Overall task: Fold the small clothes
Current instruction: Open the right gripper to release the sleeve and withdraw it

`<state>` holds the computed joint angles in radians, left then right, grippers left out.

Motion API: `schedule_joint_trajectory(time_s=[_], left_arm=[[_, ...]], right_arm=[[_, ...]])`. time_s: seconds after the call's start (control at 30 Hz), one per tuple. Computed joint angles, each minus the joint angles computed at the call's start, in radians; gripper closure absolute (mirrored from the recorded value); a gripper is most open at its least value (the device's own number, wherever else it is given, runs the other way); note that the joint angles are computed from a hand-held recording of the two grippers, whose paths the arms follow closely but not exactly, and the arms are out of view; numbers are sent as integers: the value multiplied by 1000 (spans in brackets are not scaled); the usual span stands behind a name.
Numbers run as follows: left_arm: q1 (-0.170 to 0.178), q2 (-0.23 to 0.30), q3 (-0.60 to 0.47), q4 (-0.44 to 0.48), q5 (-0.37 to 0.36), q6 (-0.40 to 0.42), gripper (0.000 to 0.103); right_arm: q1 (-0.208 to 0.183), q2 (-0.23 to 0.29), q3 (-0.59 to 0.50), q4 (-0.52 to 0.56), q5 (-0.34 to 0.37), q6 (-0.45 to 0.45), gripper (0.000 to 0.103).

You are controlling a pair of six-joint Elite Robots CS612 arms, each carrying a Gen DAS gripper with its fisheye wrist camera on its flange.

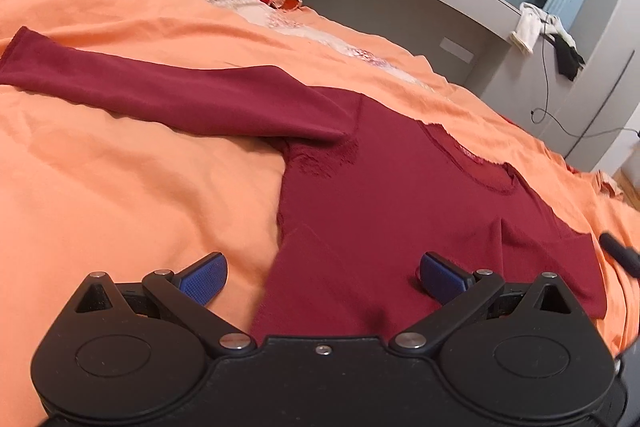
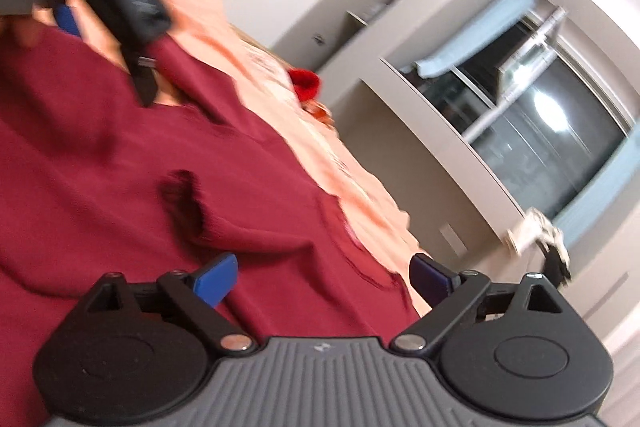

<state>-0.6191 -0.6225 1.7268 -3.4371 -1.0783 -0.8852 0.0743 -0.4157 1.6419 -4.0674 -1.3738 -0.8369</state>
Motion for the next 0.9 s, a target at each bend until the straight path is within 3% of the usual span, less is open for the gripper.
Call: schedule_joint_trajectory(time_s=[0.2, 0.37, 0.47, 0.53, 0.77, 0.9], left_arm=[[1, 2, -2, 5, -12, 12, 1], [-1, 7, -12, 0, -42, 71, 1], [-3, 12, -21, 3, -58, 104, 1], [-5, 15, -28, 17, -62, 116, 1], [-6, 23, -59, 64, -42, 106, 1], [-8, 41, -101, 73, 0, 63, 0]], right_arm=[[11, 3, -89, 140, -10, 64, 8], [-2, -6, -148, 192, 63, 340, 8], [-12, -22, -145, 193, 73, 425, 7], [-24, -35, -126, 182, 65, 419, 1], [-104, -75, 25, 65, 36, 280, 0], [-165, -89, 115, -11, 18, 287, 0]])
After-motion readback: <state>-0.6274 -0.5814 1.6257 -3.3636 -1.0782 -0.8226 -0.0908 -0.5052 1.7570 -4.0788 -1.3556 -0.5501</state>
